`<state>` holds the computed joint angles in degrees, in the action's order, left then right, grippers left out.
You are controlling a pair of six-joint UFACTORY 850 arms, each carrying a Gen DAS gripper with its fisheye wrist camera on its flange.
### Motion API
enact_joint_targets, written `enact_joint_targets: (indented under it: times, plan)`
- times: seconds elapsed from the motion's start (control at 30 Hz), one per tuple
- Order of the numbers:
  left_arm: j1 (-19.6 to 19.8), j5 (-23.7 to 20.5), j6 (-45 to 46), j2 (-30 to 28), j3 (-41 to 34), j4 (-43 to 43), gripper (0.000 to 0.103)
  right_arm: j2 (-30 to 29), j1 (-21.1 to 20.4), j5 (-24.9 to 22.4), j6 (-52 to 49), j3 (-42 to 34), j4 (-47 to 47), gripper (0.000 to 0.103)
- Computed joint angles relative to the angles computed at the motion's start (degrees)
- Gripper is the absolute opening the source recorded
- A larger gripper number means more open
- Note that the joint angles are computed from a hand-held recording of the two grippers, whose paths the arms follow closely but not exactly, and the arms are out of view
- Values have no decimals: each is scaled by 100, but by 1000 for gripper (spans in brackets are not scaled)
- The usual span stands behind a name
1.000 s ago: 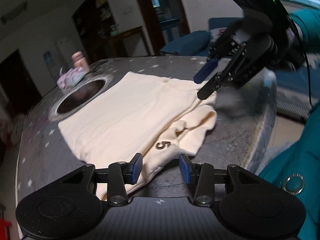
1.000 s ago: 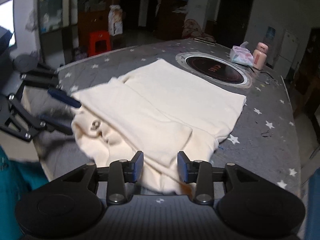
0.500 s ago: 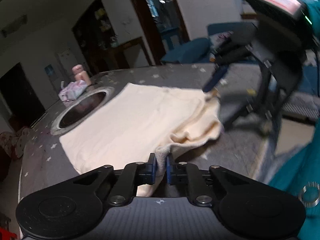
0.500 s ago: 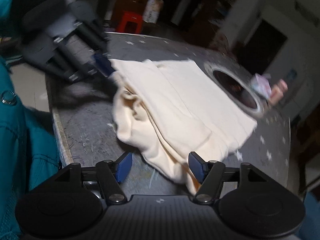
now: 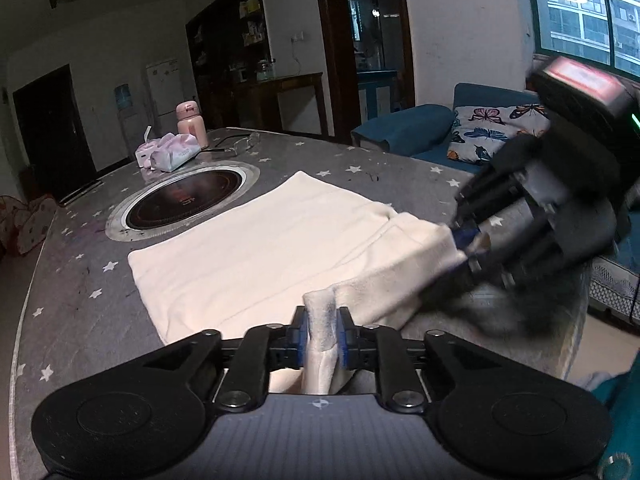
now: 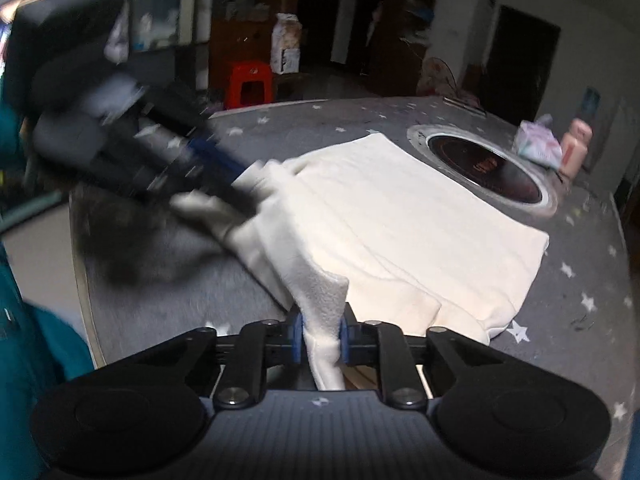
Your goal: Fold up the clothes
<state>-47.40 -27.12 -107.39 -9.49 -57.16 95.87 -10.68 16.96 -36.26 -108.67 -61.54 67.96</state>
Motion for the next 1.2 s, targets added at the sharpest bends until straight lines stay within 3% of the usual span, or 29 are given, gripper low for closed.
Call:
enact_joint_targets:
  times: [0.07,0.1,0.37,0.4,0.47,0.53,0.8,1.03,1.2]
  plan:
    - [-99,-142,69,49,96,-69,44,-112,-46,-211,495,-219,-232,15]
    - [-148,-224,127,58,129,-127,47,-170,-61,-288,664,-318,-300,15]
    - [-290,-649,828,-75,175,-587,48,-358,-64,-444,1020,-665,-372,14]
    - [-267,-651,878,-86,178,-634,46,-344,-59,-421,994,-651,-347,14]
    - [-194,-520,914,-48,226,-690,21,-310,-45,-352,933,-588,-272,13]
    - [-160,-471,809,19,293,-616,13,-247,-38,-292,841,-485,-176,11]
    - [-354,-343,824,513,497,-879,10,101,-155,-555,602,-148,55,10]
    - [-820,-260,1589,1222,648,-2075,11,846,-432,-1574,1356,100,-855,10]
    - [-642,-249,1981,1191,439,-2085,11,875,-446,-1754,1612,-144,-977,9]
